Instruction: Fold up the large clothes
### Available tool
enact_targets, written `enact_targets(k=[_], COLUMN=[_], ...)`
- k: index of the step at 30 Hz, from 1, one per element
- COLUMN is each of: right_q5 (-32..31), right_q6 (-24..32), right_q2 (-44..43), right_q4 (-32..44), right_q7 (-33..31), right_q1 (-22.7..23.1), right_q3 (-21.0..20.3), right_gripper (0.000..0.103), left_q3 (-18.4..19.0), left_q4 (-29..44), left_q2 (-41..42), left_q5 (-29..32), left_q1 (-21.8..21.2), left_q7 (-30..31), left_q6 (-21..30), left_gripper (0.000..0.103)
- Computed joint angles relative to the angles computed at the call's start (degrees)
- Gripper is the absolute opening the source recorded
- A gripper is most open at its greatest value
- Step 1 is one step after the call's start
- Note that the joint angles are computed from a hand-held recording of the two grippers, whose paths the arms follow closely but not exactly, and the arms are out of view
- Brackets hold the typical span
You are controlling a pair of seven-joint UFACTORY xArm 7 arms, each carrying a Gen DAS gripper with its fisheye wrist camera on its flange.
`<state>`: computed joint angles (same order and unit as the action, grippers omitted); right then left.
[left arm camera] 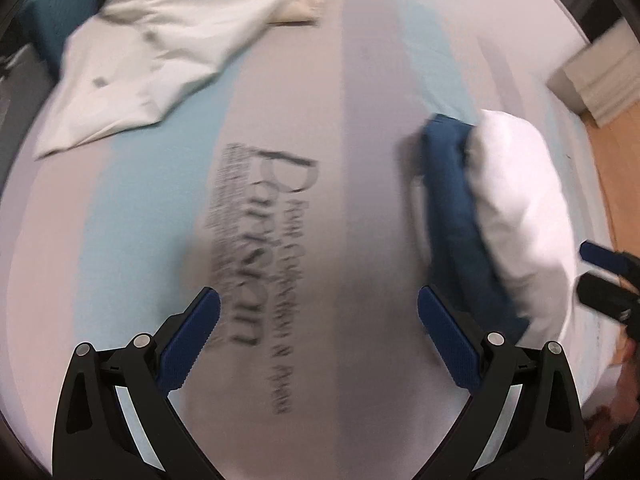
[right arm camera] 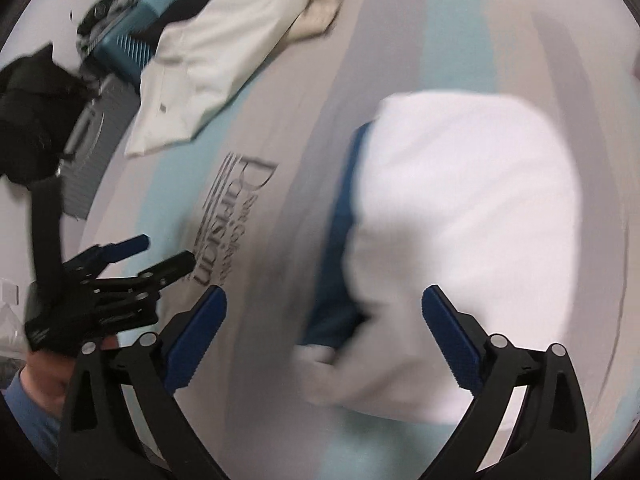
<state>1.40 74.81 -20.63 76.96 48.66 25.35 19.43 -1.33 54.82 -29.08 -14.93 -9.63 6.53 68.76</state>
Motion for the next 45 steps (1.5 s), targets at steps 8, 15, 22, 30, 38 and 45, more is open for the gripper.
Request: enact_targets(k=[8, 15, 22, 30, 38, 45], right_q5=[2.5, 8.8, 18.4, 27.3, 30.6, 27.4], right_q6=[2.6, 0.3, -5.5, -7.8, -11.1, -9.0], right_q2=[-16.7, -23.1, -26.2, -29.4, -28.7, -28.6], right_q4=[-18.0, -29.9, -38.2, -44.7, -45.7, -43.4], right_q7=[-9.8, -19.0, -25.0, -27.4, -28.2, -26.7], right_q1=[-6.3, -10.2, -11.4, -12.8, -11.9, -12.2], right_q3=[-10.0, -15.3, -19.6, -22.7, -21.3, -19.7], right_gripper=[0.096, 0.095, 0.096, 0.096, 0.097, 0.070], left_q3=[-3.4, -5.5, -6.4, -7.1, -6.4, -5.9], left_q4=[6.5, 9.6, 10.1, 9.8, 7.4, 6.9], left_q2=[11.3, 17.9, 22.5, 24.8, 24.2, 24.1], left_q5=[-9.7, -11.6, -12.5, -13.6, -17.7, -20.9], left_q1=[-6.3, -8.5, -8.9, -9.1, -8.3, -7.8], left_q7=[0.4, 0.0, -0.3, -0.3, 1.3, 3.2], left_q6=[-1.2, -0.9, -1.2, -1.9, -3.0, -3.2], left_gripper=[0.097, 0.097, 0.097, 0.098, 0.098, 0.082])
